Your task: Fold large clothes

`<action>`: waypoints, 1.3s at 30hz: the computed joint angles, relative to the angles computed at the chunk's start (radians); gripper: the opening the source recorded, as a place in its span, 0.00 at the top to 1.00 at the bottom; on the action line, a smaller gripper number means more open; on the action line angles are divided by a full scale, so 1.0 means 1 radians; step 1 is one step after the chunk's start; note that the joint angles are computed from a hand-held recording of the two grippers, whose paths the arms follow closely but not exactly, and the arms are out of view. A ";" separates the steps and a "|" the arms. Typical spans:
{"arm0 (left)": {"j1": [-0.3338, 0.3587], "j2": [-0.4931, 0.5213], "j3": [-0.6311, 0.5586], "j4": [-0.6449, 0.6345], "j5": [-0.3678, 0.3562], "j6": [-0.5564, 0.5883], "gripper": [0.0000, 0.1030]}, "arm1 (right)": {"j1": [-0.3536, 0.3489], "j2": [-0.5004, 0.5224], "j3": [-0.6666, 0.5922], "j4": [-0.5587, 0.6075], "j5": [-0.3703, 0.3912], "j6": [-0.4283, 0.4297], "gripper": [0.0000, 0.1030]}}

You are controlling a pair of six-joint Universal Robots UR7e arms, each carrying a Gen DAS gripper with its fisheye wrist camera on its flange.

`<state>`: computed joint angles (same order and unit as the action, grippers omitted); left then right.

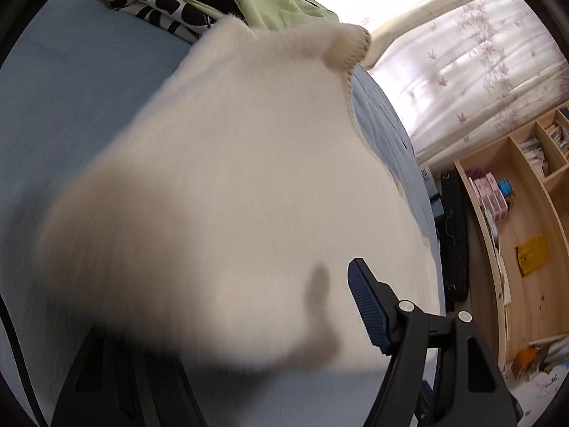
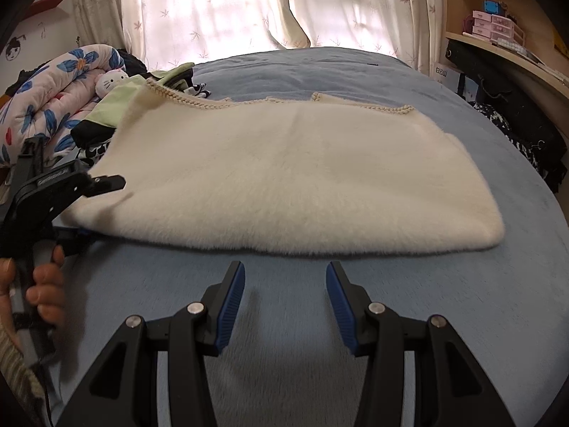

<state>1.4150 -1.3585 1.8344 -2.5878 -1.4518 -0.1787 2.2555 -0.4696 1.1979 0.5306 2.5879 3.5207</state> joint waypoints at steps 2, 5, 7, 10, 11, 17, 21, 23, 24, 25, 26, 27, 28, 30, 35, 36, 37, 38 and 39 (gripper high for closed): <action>0.005 0.029 -0.020 -0.029 -0.002 -0.003 0.32 | -0.010 0.002 -0.009 -0.011 -0.001 -0.012 0.54; -0.002 0.063 -0.033 -0.092 0.038 -0.004 0.41 | -0.022 0.002 -0.020 -0.026 -0.013 -0.022 0.54; -0.013 0.061 -0.019 -0.113 0.074 0.000 0.59 | -0.028 0.001 -0.027 -0.034 -0.029 -0.027 0.54; -0.018 0.044 0.025 -0.194 0.074 0.022 0.72 | -0.033 -0.001 -0.057 -0.064 -0.030 -0.084 0.55; -0.025 0.038 0.035 -0.212 0.088 0.038 0.79 | -0.034 0.001 -0.076 -0.083 -0.024 -0.121 0.55; -0.169 -0.044 0.175 -0.404 0.241 0.201 0.81 | -0.066 0.038 -0.215 -0.116 -0.023 -0.282 0.73; -0.253 -0.084 0.239 -0.463 0.332 0.239 0.81 | -0.118 0.135 -0.376 0.066 -0.089 -0.241 0.81; -0.263 -0.096 0.246 -0.442 0.366 0.235 0.81 | -0.140 0.167 -0.399 0.091 -0.117 -0.263 0.82; -0.272 -0.091 0.247 -0.437 0.403 0.228 0.81 | -0.136 0.161 -0.378 0.049 -0.100 -0.307 0.82; -0.273 -0.093 0.246 -0.428 0.422 0.224 0.81 | -0.133 0.162 -0.375 0.039 -0.090 -0.328 0.82; -0.273 -0.100 0.243 -0.413 0.429 0.218 0.81 | -0.132 0.162 -0.374 0.041 -0.093 -0.329 0.82; -0.287 -0.094 0.238 -0.407 0.460 0.211 0.81 | -0.138 0.148 -0.359 0.042 -0.116 -0.313 0.82; -0.297 -0.100 0.244 -0.408 0.482 0.220 0.81 | -0.145 0.133 -0.342 0.042 -0.144 -0.294 0.82; -0.341 -0.093 0.257 -0.436 0.552 0.270 0.81 | -0.159 0.097 -0.299 0.033 -0.202 -0.256 0.81; -0.459 -0.054 0.234 -0.439 0.613 0.359 0.81 | -0.179 0.000 -0.176 0.014 -0.347 -0.158 0.81; -0.485 -0.040 0.228 -0.444 0.622 0.377 0.81 | -0.191 -0.047 -0.121 0.004 -0.412 -0.112 0.82; -0.511 -0.023 0.222 -0.450 0.630 0.392 0.81 | -0.206 -0.107 -0.044 -0.026 -0.481 -0.057 0.82; -0.528 -0.012 0.220 -0.453 0.631 0.398 0.81 | -0.217 -0.172 0.041 -0.069 -0.521 -0.006 0.82; -0.558 0.012 0.216 -0.459 0.627 0.408 0.81 | -0.219 -0.236 0.126 -0.118 -0.520 0.031 0.82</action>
<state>0.8571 -1.3460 2.0503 -3.0470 -0.8245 0.2288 2.0360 -0.7052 1.3235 0.4129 2.0682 3.5517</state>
